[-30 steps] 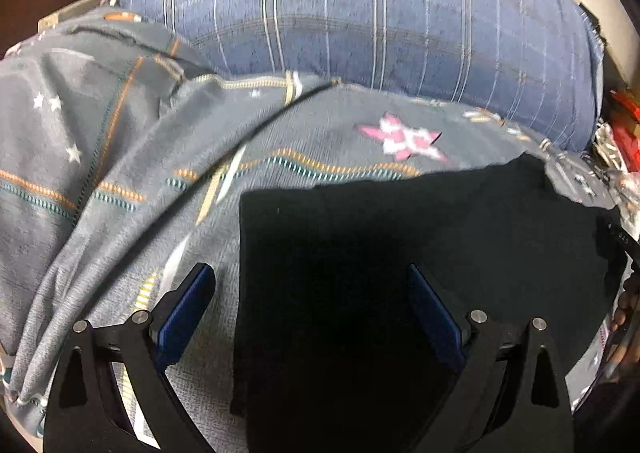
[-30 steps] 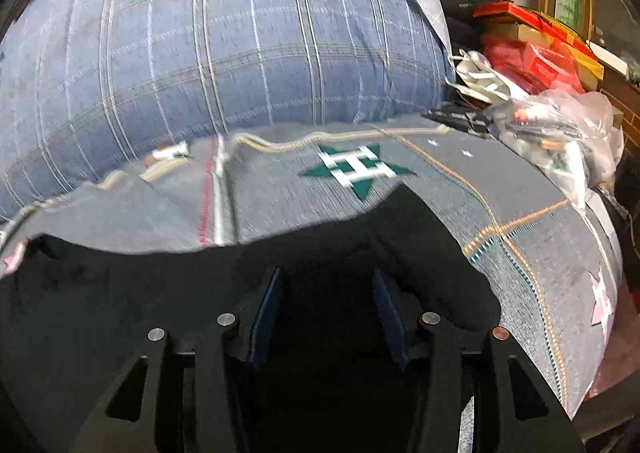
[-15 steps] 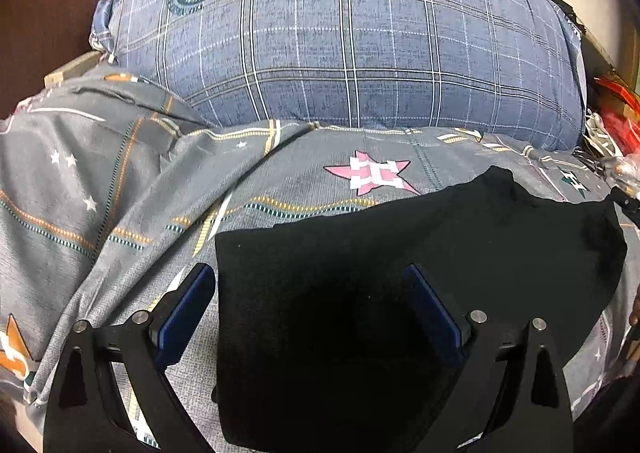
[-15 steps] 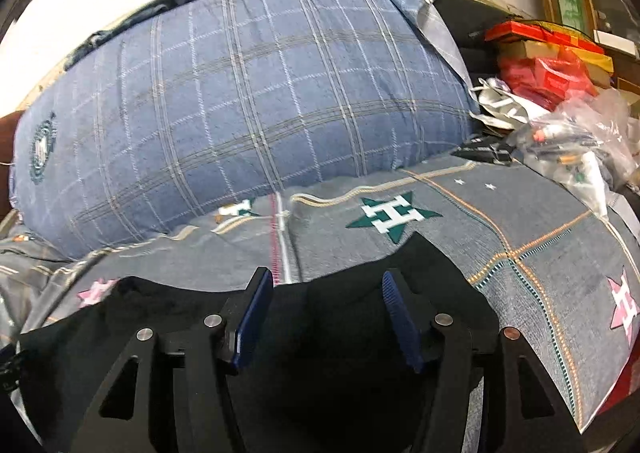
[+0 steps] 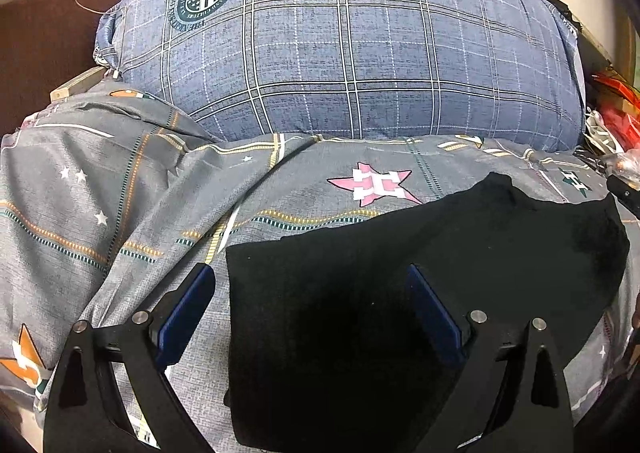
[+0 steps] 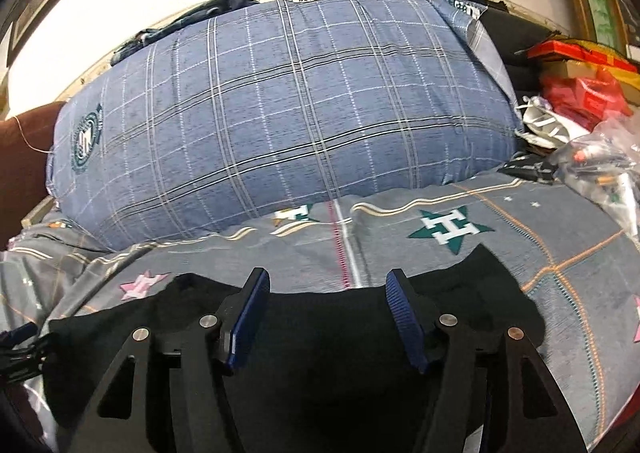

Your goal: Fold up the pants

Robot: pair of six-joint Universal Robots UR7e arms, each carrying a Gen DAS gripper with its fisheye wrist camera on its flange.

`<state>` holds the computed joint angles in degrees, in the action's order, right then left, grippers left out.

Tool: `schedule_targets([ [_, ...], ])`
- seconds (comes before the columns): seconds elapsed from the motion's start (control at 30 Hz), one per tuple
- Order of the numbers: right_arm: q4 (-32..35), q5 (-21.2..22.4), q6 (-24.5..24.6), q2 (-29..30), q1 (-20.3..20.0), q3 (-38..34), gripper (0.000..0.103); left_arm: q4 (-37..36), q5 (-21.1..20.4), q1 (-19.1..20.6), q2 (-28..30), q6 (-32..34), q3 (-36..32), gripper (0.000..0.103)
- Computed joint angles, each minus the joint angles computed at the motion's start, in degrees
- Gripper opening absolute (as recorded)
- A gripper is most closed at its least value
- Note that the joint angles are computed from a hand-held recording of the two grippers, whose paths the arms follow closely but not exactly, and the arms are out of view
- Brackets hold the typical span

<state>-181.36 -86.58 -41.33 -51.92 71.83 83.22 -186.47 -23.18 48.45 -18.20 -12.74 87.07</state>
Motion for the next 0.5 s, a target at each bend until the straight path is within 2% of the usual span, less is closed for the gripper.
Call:
schedule_targets([
  [0.27,1.1,1.19,0.26,-1.89,-0.54,2.72,0.063,2.59,2.17,-0.55,1.07,-0.52,-0.68,0.097],
  [0.5,0.62,-3.86,-2.37,-2.11,0.61,4.66,0.064,6.43,1.76,-2.42,1.47,-3.81,-0.67,0.097],
])
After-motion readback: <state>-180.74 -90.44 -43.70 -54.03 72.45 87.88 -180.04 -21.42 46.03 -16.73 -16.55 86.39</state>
